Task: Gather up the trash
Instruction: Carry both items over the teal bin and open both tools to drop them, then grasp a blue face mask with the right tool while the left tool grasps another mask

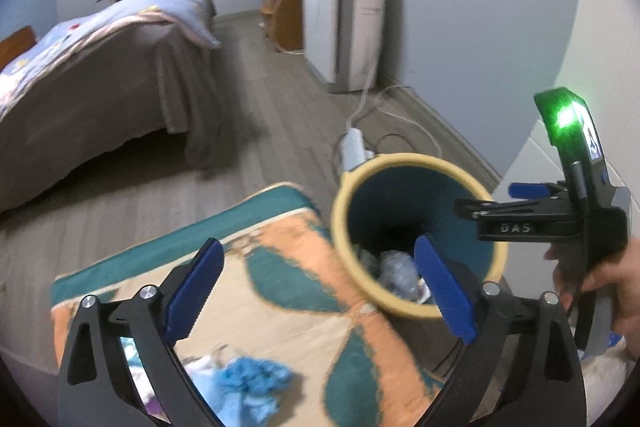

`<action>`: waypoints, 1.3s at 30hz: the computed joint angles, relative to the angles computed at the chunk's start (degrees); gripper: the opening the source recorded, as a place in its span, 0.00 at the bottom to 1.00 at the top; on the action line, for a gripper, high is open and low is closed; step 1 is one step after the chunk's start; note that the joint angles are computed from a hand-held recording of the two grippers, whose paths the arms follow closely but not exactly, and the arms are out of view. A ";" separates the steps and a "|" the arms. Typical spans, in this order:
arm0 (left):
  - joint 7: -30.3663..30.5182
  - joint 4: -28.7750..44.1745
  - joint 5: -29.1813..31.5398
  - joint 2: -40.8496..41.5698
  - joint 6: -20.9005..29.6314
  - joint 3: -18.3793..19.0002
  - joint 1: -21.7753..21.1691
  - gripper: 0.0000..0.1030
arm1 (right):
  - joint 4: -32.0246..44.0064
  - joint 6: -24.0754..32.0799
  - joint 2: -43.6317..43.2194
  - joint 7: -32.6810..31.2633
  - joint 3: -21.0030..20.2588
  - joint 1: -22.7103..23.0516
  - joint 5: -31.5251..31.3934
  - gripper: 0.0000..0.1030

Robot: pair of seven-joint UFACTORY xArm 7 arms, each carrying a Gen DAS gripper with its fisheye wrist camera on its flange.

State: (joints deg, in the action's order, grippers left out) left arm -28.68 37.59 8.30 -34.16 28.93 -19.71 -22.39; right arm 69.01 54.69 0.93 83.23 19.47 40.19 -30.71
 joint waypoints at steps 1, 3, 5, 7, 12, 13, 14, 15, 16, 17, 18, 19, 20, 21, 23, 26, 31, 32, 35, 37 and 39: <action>-0.02 -1.05 -0.28 -1.85 0.93 0.69 -0.06 0.93 | -0.02 -0.19 0.06 -0.30 0.06 0.05 0.14 0.94; 0.14 -2.84 -0.97 -5.03 2.38 1.87 -0.10 0.93 | 1.00 0.78 0.83 -0.54 0.31 0.48 -0.66 0.94; 0.46 -4.96 -1.86 -8.85 4.31 3.18 -0.01 0.93 | 1.86 1.83 1.21 -0.32 0.42 1.11 -1.93 0.94; 1.10 -7.47 -2.70 -13.55 7.04 4.68 0.37 0.94 | 2.37 2.32 1.33 0.35 0.41 1.63 -2.89 0.94; 3.61 -11.37 -3.28 -23.30 13.83 7.15 3.09 0.94 | 5.38 5.38 2.63 1.28 0.71 3.34 -5.15 0.94; 4.35 -12.05 -3.31 -25.31 15.26 7.88 3.79 0.94 | 6.16 5.86 3.10 1.24 0.70 3.72 -5.30 0.94; 4.97 -12.48 -3.51 -26.64 16.21 8.24 4.32 0.94 | 6.91 6.19 3.55 1.34 0.66 4.14 -5.56 0.94; 5.70 -12.93 -3.65 -28.15 17.44 8.76 4.89 0.94 | 7.93 6.46 4.17 1.67 0.63 4.65 -5.96 0.94; 6.39 -13.34 -3.81 -29.44 18.44 9.11 5.41 0.94 | 8.87 6.77 4.74 2.05 0.57 5.23 -6.42 0.94; 7.07 -14.01 -3.73 -31.29 19.76 9.41 6.10 0.95 | 9.68 7.08 5.24 2.33 0.45 5.79 -6.84 0.94; 7.27 -14.28 -3.95 -32.27 20.54 9.09 6.58 0.95 | 11.20 7.73 6.25 2.40 0.41 6.53 -7.55 0.94; 7.57 -14.80 -4.04 -33.33 21.23 8.97 7.04 0.95 | 12.94 8.81 7.46 2.18 0.28 7.38 -8.09 0.94; 7.78 -15.46 -3.91 -34.67 22.35 8.76 7.67 0.95 | 15.08 10.29 8.97 1.59 0.08 8.35 -8.52 0.94; 7.80 -15.78 -3.98 -35.24 22.85 8.44 8.12 0.95 | 17.87 12.09 10.99 0.85 -0.17 9.61 -9.01 0.94; 8.13 -17.09 -4.34 -36.83 23.20 8.60 8.44 0.95 | 22.48 14.53 14.31 -0.65 -1.13 11.97 -9.09 0.94; 9.57 -19.56 -5.01 -39.48 23.83 10.30 8.84 0.95 | 27.31 13.22 18.55 -2.32 -2.31 14.94 -8.68 0.94; 11.36 -23.48 -4.30 -44.03 25.27 11.97 11.86 0.95 | 33.32 9.18 24.83 -4.63 -4.40 18.85 -6.53 0.94; 11.54 -23.93 -4.25 -44.58 25.09 12.05 12.41 0.95 | 35.85 9.43 26.88 -6.34 -4.84 19.94 -6.49 0.94; 12.47 -25.49 -3.40 -46.14 24.26 12.05 14.12 0.95 | 42.25 11.30 31.55 -11.87 -6.51 22.83 -6.44 0.94; 12.90 -25.89 -3.33 -45.57 24.58 11.90 14.58 0.95 | 46.83 12.49 34.88 -15.70 -7.60 24.47 -5.95 0.94; 13.61 -26.35 -4.08 -44.93 24.38 12.71 14.14 0.95 | 48.63 11.65 36.54 -18.32 -8.28 25.11 -4.51 0.94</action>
